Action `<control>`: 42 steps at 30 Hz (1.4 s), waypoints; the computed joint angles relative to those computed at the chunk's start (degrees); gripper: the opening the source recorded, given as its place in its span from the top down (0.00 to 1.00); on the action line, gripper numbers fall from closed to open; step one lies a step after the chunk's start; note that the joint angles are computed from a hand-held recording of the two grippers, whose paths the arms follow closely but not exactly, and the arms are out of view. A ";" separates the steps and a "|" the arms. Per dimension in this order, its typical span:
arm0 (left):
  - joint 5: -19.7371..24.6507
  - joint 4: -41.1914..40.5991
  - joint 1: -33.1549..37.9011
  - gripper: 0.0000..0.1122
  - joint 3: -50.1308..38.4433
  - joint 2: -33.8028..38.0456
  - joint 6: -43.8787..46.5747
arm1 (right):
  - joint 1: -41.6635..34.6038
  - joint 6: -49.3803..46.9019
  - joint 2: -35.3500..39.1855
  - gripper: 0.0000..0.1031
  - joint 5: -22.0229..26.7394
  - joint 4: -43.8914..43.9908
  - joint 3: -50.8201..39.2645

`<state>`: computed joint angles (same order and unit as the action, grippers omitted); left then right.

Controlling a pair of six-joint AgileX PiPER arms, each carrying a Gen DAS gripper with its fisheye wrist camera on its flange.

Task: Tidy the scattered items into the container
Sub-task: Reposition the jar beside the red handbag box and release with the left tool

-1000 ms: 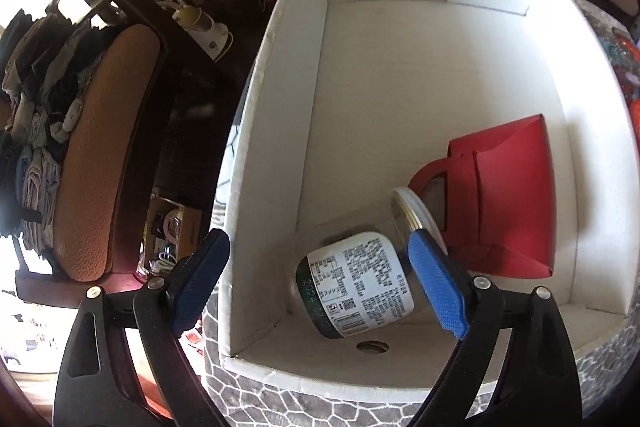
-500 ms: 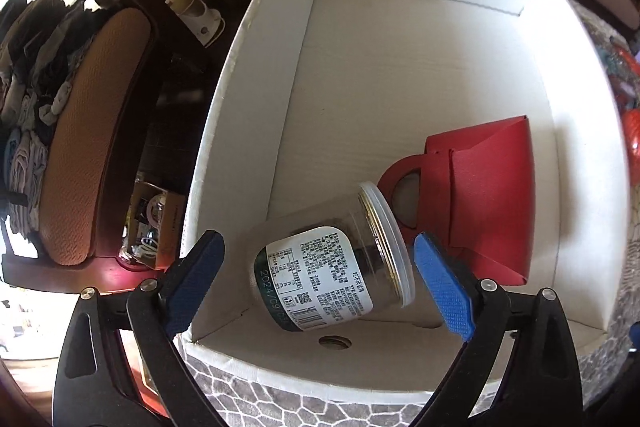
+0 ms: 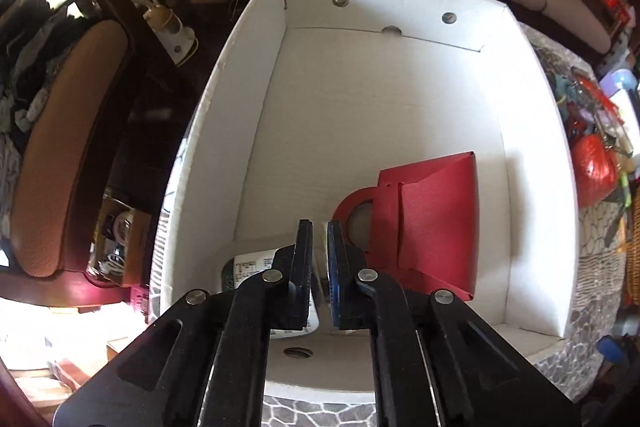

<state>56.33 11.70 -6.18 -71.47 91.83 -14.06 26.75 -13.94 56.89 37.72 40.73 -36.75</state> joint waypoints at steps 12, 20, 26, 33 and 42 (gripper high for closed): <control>-0.11 -2.08 0.25 0.62 7.04 -1.36 9.72 | 7.13 5.74 1.06 0.22 -3.33 -4.61 0.02; 2.69 -1.28 6.19 0.59 -19.44 10.82 7.96 | 5.80 5.16 3.17 0.22 -2.79 -5.58 0.88; 12.28 -6.05 7.69 0.27 -27.32 7.47 13.32 | 1.43 0.48 1.90 0.22 -1.67 -1.58 2.54; 7.74 -3.18 4.13 0.27 -4.35 4.24 13.38 | 5.44 2.17 0.93 0.22 -3.16 -0.91 1.79; -4.37 8.67 2.48 0.29 8.21 0.85 -1.35 | 8.17 12.37 -3.05 0.22 -0.72 -11.64 0.61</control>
